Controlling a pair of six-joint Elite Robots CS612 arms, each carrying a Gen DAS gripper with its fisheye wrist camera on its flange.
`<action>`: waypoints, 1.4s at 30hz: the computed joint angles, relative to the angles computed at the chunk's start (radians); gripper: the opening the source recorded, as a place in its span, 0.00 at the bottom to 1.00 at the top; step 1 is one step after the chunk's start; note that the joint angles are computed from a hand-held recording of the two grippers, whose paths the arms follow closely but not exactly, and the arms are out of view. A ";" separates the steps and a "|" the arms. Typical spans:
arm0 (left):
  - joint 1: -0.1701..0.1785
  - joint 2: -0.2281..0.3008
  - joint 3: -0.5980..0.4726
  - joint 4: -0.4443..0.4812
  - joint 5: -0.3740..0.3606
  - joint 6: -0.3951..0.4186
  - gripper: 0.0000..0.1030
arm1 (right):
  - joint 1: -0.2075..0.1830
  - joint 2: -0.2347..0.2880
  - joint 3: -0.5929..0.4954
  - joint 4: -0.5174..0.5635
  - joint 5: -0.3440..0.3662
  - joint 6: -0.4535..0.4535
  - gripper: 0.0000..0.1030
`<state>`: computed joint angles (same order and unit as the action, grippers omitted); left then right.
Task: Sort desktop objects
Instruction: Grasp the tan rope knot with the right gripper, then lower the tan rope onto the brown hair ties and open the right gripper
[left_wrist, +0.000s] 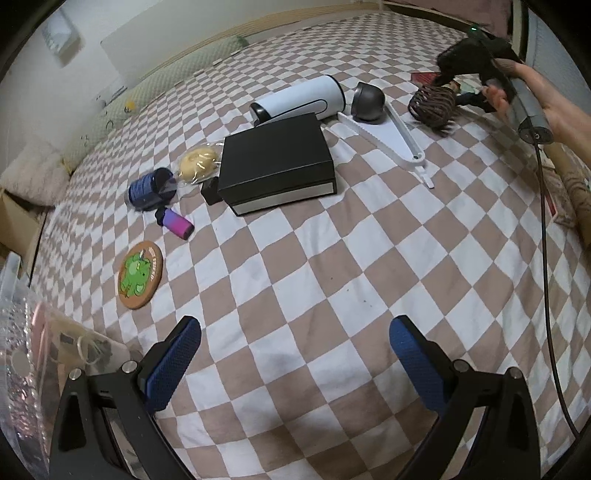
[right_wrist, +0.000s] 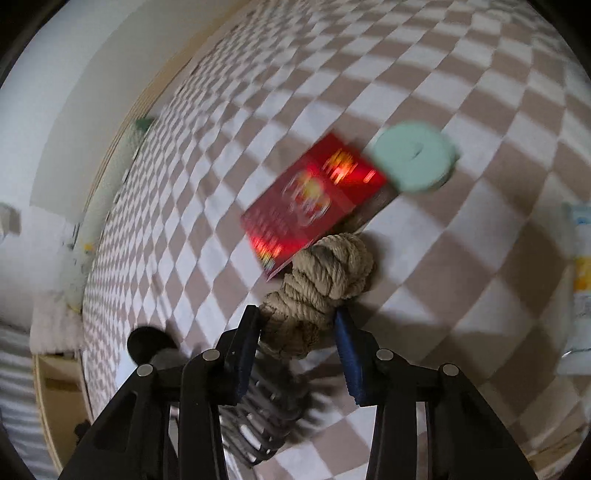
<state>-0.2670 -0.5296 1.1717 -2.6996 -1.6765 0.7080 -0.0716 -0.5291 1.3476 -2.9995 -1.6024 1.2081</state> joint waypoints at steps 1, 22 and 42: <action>0.000 0.000 -0.002 0.004 -0.004 -0.002 1.00 | 0.002 0.001 -0.009 0.012 0.011 -0.037 0.40; 0.005 -0.042 0.046 0.048 -0.083 0.004 1.00 | 0.132 -0.075 -0.027 0.337 0.144 -0.615 0.31; -0.011 -0.022 0.026 0.069 -0.065 0.035 1.00 | 0.046 -0.062 0.018 0.100 0.221 -0.427 0.28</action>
